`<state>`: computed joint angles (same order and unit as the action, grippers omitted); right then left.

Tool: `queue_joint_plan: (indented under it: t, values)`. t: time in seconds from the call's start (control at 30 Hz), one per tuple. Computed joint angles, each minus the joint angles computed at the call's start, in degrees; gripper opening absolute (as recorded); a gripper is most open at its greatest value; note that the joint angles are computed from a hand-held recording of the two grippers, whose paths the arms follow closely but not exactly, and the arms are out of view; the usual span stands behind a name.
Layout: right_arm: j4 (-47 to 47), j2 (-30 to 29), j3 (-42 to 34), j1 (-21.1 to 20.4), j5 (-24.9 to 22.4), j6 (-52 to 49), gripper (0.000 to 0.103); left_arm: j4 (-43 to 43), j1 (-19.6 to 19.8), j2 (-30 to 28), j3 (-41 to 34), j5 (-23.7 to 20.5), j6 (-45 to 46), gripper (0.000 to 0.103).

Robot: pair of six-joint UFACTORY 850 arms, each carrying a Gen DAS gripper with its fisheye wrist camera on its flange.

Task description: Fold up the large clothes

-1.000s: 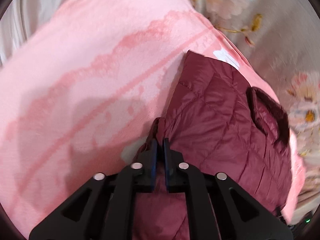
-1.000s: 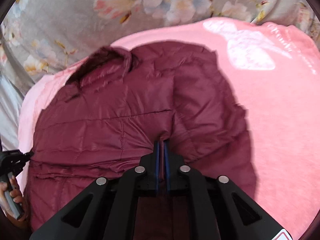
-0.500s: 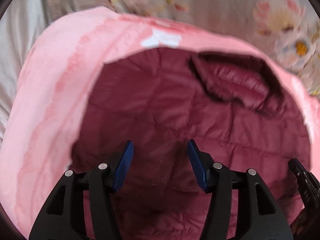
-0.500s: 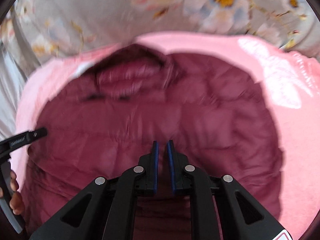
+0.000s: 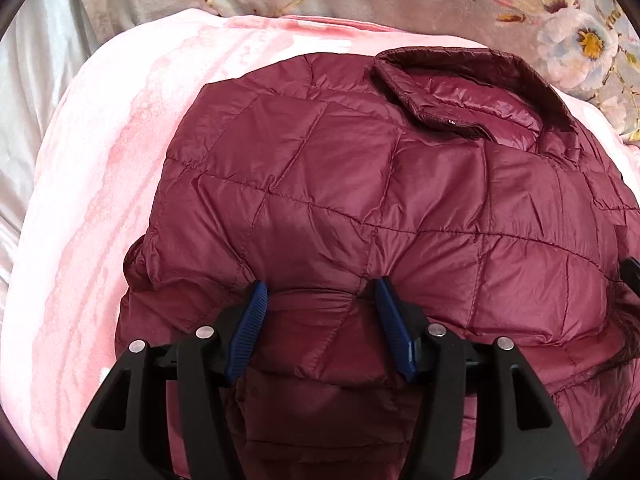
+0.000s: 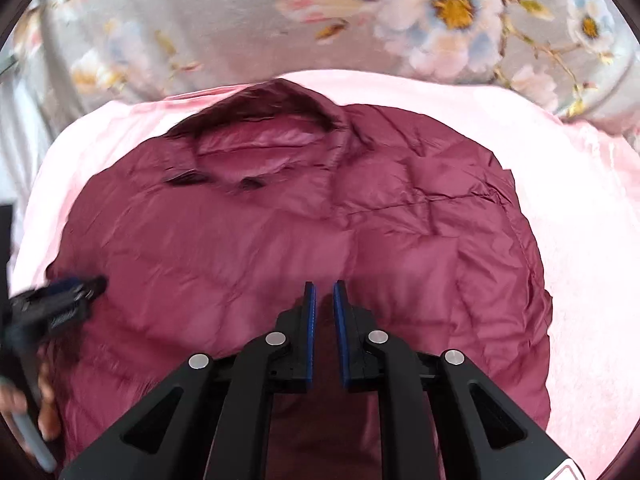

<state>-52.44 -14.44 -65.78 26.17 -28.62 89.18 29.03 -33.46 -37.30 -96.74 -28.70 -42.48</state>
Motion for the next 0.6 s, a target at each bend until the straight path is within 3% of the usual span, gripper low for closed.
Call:
queue_joint_plan:
  t: [0.07,0.13,0.3,0.6]
  values:
    - [1.04,0.1,2.19,-1.39,4.11,0.31,0.007,1.32,0.08,0.73,1.31,1.55,-1.45,0.055]
    - [-3.51,1.06,3.96,-1.37,5.28,4.86,0.004,3.03,0.15,1.03,2.16,2.78,-3.12,0.056]
    - [-6.58,1.2,4.42,-0.75,4.59,7.97,0.004,13.27,-0.86,1.33,3.95,3.73,-12.61,0.056]
    - [-8.12,1.51,4.83,-0.61,4.67,9.61,0.004,18.78,-1.34,1.63,4.99,3.62,-17.43,0.057]
